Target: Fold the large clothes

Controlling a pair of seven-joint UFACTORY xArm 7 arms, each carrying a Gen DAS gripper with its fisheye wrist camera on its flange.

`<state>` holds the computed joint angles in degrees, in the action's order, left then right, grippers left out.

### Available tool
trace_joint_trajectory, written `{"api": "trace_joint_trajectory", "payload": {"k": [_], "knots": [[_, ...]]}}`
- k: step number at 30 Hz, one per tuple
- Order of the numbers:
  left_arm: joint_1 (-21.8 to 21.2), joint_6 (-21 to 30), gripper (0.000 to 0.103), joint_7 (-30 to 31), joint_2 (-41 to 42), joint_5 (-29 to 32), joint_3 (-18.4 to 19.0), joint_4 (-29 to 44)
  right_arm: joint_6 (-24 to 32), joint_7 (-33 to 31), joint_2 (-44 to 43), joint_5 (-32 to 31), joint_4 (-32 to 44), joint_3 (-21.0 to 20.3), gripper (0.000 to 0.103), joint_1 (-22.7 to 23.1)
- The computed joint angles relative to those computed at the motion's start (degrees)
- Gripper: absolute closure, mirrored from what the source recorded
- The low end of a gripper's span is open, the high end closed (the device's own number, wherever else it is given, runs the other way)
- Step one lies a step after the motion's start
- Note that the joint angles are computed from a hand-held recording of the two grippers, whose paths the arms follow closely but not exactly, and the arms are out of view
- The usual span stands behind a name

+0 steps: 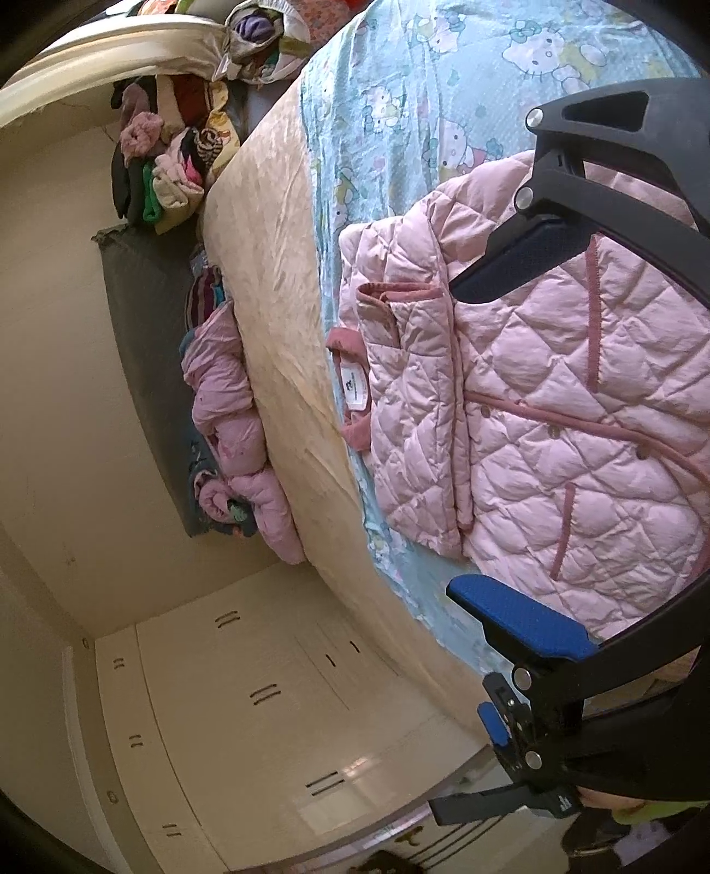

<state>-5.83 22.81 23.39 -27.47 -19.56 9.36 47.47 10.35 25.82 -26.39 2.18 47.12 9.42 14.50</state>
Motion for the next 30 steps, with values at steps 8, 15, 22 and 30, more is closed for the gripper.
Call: {"api": "trace_joint_trajectory", "payload": {"k": [8,15,22,30], "knots": [[1.2,0.5,0.009,-1.0,-2.9,1.9,-0.8,-2.7,0.8,-2.0,-2.2,1.2,-2.2,-0.9,0.004,2.6],[2.9,0.8,0.009,-2.7,-4.7,5.4,-2.1,-5.2,1.5,-3.2,-4.0,2.5,-4.8,-1.7,0.004,3.8],[4.6,0.9,0.009,-4.9,-5.3,8.9,-3.4,-7.5,2.3,-4.5,-6.6,4.1,-8.7,-3.1,0.004,4.6],[5.9,0.7,0.009,-6.9,-5.5,12.2,-4.6,-9.6,2.9,-5.5,-9.6,5.2,-13.3,-4.5,0.004,4.0]]}}
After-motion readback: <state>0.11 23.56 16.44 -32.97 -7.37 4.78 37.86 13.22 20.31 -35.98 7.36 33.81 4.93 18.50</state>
